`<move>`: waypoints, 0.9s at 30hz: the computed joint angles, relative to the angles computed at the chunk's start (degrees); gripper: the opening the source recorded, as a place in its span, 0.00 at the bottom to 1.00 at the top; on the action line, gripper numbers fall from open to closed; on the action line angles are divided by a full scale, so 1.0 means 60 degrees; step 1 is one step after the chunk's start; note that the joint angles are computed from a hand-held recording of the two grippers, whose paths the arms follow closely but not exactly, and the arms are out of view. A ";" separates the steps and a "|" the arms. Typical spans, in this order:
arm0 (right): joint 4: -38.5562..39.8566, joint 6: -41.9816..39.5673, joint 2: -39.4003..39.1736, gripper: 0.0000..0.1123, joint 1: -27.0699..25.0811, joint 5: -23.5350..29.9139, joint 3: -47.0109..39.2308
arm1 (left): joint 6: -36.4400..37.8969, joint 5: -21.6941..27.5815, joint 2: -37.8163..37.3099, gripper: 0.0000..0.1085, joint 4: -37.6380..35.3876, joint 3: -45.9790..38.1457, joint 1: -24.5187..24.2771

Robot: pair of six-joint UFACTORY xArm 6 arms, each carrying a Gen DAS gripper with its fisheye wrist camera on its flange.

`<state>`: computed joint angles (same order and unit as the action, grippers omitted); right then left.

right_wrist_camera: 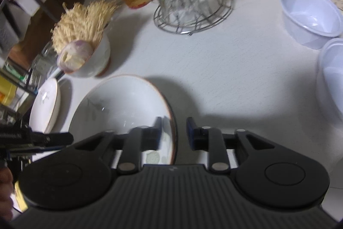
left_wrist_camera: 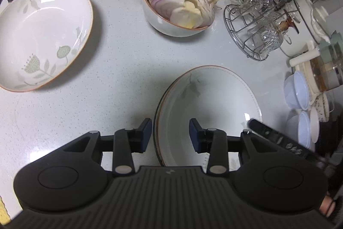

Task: Organize plates and bowls
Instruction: 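Lower the white plate onto the deer-print plate and open both grippers, then raise both grippers away from the stacked plates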

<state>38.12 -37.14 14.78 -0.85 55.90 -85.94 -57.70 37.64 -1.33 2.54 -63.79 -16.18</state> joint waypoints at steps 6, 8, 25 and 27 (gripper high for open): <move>0.0143 0.0055 0.0124 0.48 -0.0115 0.0201 -0.0077 | -0.0291 0.0193 0.0287 0.49 0.0574 -0.0207 -0.0024; 0.0053 0.0146 0.0218 0.48 -0.0113 0.0288 -0.0132 | -0.0348 0.0182 0.0394 0.49 0.0624 -0.0252 -0.0033; 0.0441 -0.0352 0.0464 0.40 -0.0167 0.1363 -0.0451 | -0.0643 -0.0078 0.0709 0.49 0.0496 -0.0366 -0.0207; 0.0537 -0.0565 0.0439 0.41 -0.0157 0.1488 -0.0449 | -0.0587 -0.0097 0.0665 0.49 0.0503 -0.0317 -0.0215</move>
<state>41.35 -40.52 17.41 -1.79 64.83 -88.64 -61.22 37.06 2.66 5.56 -65.69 -17.47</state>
